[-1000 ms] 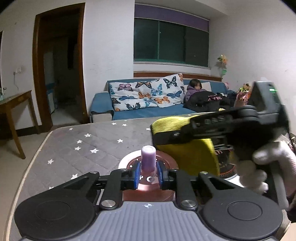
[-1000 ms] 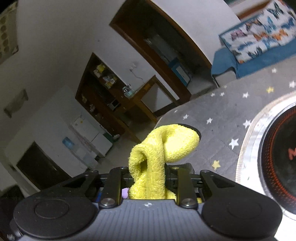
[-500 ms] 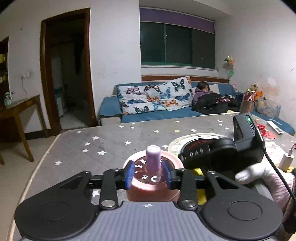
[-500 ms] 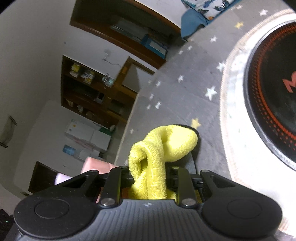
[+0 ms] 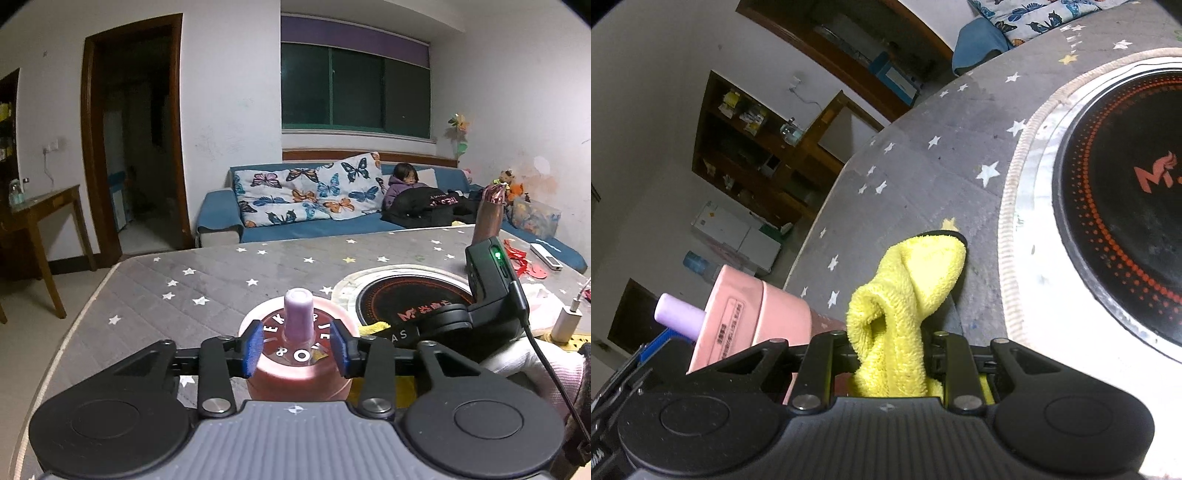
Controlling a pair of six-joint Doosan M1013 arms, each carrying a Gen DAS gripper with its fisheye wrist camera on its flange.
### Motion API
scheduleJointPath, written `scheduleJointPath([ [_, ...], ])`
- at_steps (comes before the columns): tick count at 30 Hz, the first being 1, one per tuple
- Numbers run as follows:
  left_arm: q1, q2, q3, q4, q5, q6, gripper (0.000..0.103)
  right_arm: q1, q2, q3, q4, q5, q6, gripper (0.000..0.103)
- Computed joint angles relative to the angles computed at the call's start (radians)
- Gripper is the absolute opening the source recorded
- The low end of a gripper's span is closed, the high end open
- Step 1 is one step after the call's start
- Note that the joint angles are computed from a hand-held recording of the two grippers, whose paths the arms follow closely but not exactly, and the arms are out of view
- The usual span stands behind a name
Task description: Clean container
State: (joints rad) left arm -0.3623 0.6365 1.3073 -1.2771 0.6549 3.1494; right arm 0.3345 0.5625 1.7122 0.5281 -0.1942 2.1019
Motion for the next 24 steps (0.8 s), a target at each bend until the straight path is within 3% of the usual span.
scheduleJointPath([
  [7, -0.003, -0.004, 0.000, 0.020, -0.026, -0.049, 0.042, 0.024, -0.019, 0.021, 0.124, -0.022, -0.115, 0.021],
  [11, -0.026, -0.017, 0.022, 0.009, -0.095, -0.047, 0.045, 0.033, -0.018, 0.022, 0.175, -0.046, -0.151, 0.021],
  [19, -0.059, -0.028, 0.060, -0.101, -0.218, 0.021, 0.044, 0.034, -0.032, 0.055, 0.061, -0.088, -0.026, 0.021],
  [22, -0.068, -0.033, 0.077, -0.166, -0.273, 0.064, 0.053, 0.036, -0.038, 0.064, 0.059, -0.104, -0.030, 0.021],
  [24, -0.078, -0.040, 0.095, -0.246, -0.318, 0.141, 0.075, 0.036, -0.040, 0.068, 0.061, -0.109, -0.032, 0.021],
])
